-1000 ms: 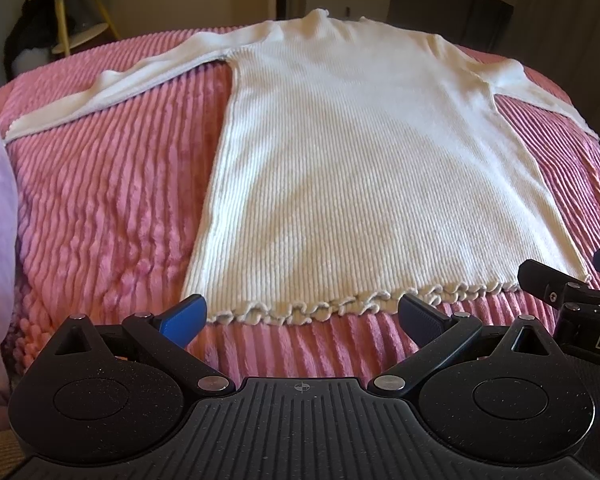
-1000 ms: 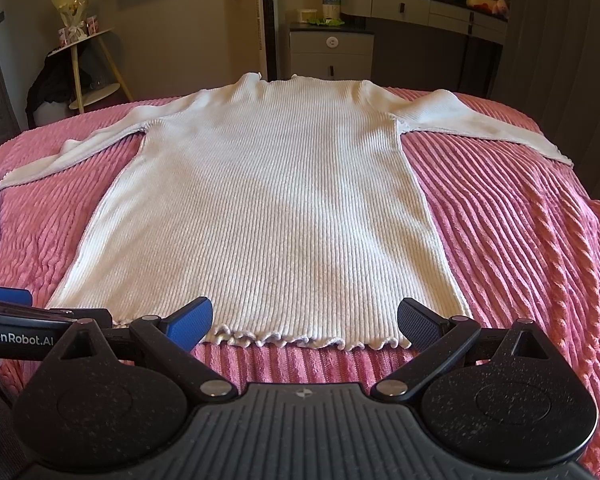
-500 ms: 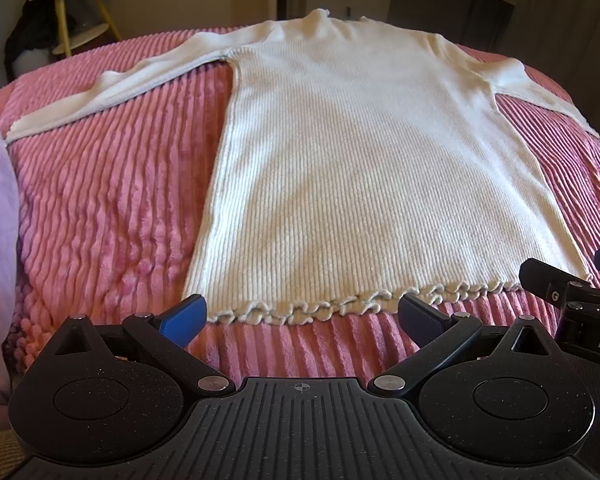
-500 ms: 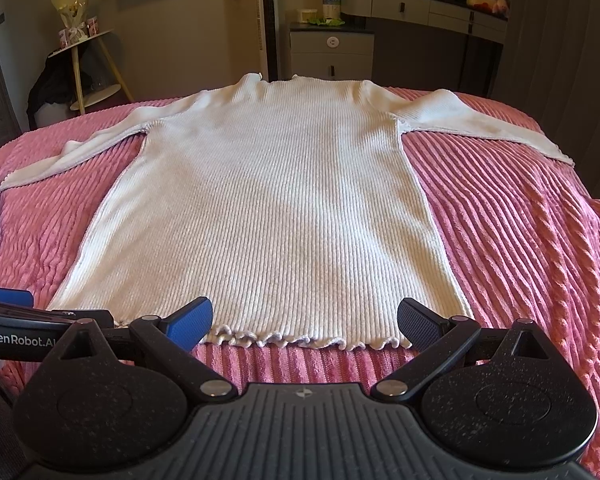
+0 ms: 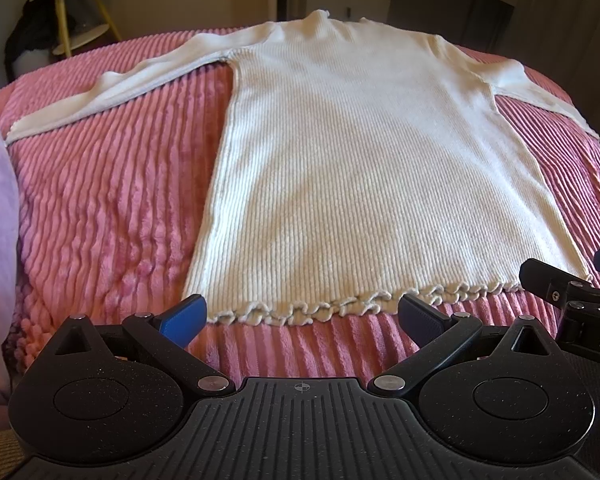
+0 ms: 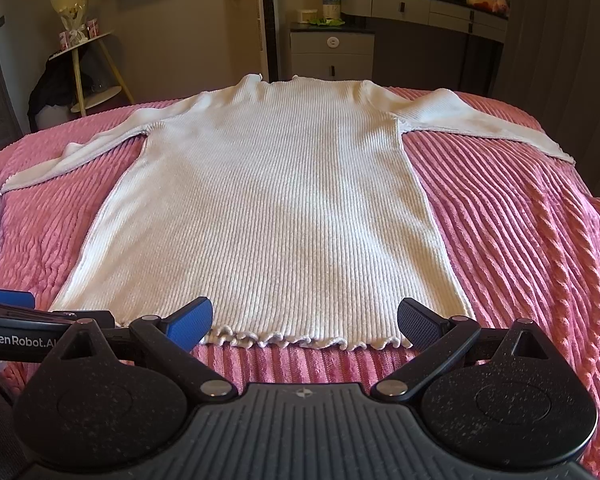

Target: Fold small clothes

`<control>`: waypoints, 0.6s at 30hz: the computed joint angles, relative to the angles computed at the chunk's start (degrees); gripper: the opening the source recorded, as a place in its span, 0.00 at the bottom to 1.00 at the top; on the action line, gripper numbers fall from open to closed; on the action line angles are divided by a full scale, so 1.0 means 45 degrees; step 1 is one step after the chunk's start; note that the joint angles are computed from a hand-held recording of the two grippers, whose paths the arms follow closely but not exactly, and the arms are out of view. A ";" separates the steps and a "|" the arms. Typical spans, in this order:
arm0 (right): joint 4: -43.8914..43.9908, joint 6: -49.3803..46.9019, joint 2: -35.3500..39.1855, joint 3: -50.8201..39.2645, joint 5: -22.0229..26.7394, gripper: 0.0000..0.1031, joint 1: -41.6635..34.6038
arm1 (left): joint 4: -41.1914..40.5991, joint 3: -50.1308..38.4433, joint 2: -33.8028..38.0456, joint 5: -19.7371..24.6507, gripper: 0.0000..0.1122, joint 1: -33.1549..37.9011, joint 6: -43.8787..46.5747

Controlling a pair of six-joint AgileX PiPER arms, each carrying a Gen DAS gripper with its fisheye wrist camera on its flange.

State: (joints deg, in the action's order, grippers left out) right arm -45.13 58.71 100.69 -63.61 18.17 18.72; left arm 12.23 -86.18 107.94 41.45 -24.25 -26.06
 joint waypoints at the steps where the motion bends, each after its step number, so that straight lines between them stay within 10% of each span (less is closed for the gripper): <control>1: 0.0054 -0.0047 -0.0006 0.0009 -0.0024 0.96 -0.0016 | 0.0012 0.0014 -0.0006 -0.0011 0.92 0.0003 0.0001; 18: 0.0295 -0.0247 -0.0074 0.0014 -0.0045 0.96 -0.0034 | 0.0012 -0.0065 0.0008 0.0068 0.92 -0.0006 0.0004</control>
State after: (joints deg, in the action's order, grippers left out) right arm -43.81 57.59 100.35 -63.55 17.96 18.56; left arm 12.28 -86.47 107.97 41.75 -24.28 -26.04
